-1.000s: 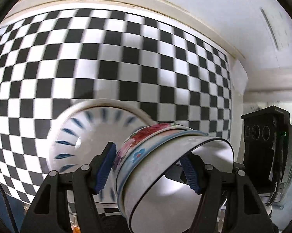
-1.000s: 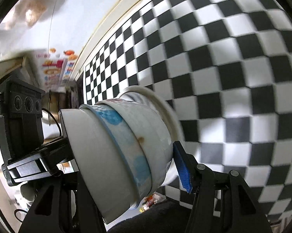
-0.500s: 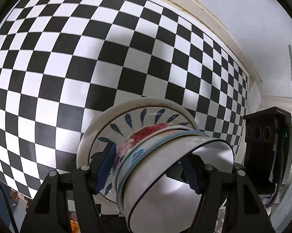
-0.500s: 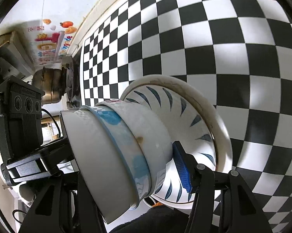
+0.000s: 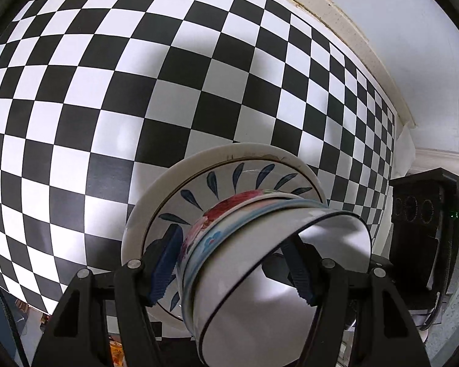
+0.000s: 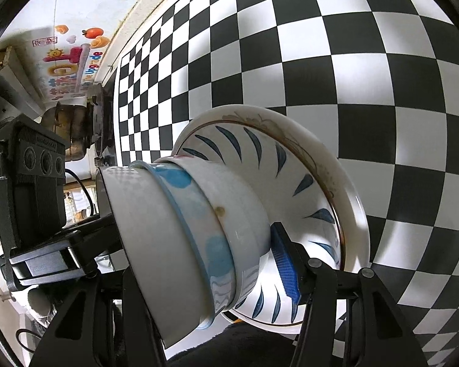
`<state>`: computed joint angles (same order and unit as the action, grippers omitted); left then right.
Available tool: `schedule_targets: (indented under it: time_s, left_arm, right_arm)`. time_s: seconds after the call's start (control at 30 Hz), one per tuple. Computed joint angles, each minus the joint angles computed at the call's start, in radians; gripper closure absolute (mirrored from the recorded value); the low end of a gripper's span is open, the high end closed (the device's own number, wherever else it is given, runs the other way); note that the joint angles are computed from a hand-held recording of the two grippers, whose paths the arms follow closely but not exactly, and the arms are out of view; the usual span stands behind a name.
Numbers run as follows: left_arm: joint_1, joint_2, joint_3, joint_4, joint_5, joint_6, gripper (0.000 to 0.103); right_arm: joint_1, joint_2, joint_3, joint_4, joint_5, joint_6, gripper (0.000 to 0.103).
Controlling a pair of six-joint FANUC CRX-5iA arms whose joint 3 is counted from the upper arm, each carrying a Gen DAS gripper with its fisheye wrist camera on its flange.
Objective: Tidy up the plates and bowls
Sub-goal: 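Carry the bowl stack over the blue-striped plate stack and lower it, then open both grippers and release the bowls onto the plates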
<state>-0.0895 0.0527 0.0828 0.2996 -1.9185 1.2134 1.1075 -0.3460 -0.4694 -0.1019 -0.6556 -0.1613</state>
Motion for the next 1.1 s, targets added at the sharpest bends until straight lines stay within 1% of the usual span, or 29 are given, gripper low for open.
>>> schedule_targets:
  time_s: [0.2, 0.23, 0.4, 0.53, 0.57, 0.7, 0.73, 0.87, 0.9, 0.93, 0.97, 1.0, 1.03, 1.1]
  left_arm:
    - [-0.011, -0.023, 0.024, -0.019, 0.014, -0.030, 0.041]
    - [-0.011, -0.025, 0.029, -0.021, 0.016, -0.034, 0.041]
    - [-0.003, -0.079, 0.058, -0.056, 0.046, -0.090, 0.041]
    - [0.018, -0.145, 0.057, -0.080, 0.078, -0.148, 0.041]
    - [0.028, -0.162, 0.054, -0.080, 0.082, -0.157, 0.041]
    - [0.065, -0.231, 0.046, -0.082, 0.097, -0.198, 0.041]
    - [0.075, -0.249, 0.044, -0.083, 0.102, -0.211, 0.039]
    - [0.149, -0.322, 0.031, -0.057, 0.125, -0.274, 0.038]
    - [0.173, -0.341, 0.026, -0.043, 0.128, -0.299, 0.037]
    - [0.192, -0.356, 0.021, -0.031, 0.130, -0.317, 0.033]
    - [0.217, -0.374, 0.016, -0.018, 0.133, -0.339, 0.024]
    - [0.245, -0.393, 0.009, 0.001, 0.135, -0.369, 0.015]
    - [0.278, -0.410, 0.003, 0.024, 0.133, -0.399, 0.012]
    - [0.339, -0.440, -0.006, 0.065, 0.129, -0.454, 0.011]
  right_arm:
    - [0.010, 0.006, 0.020, 0.026, -0.046, -0.014, 0.046]
    - [0.011, 0.007, 0.027, 0.030, -0.062, -0.012, 0.046]
    - [0.048, -0.005, 0.057, 0.133, -0.174, -0.081, 0.046]
    - [0.115, -0.014, 0.098, 0.248, -0.322, -0.169, 0.046]
    - [0.141, -0.011, 0.116, 0.279, -0.374, -0.195, 0.046]
    - [0.242, 0.002, 0.179, 0.370, -0.528, -0.286, 0.046]
    - [0.267, 0.011, 0.198, 0.389, -0.567, -0.304, 0.046]
    - [0.381, 0.063, 0.293, 0.468, -0.731, -0.389, 0.046]
    - [0.402, 0.080, 0.320, 0.480, -0.770, -0.400, 0.046]
    - [0.427, 0.104, 0.357, 0.493, -0.821, -0.412, 0.045]
    - [0.443, 0.130, 0.392, 0.503, -0.859, -0.421, 0.042]
    - [0.460, 0.152, 0.423, 0.514, -0.899, -0.429, 0.033]
    - [0.475, 0.175, 0.457, 0.523, -0.940, -0.434, 0.023]
    - [0.500, 0.244, 0.547, 0.541, -1.039, -0.439, 0.017]
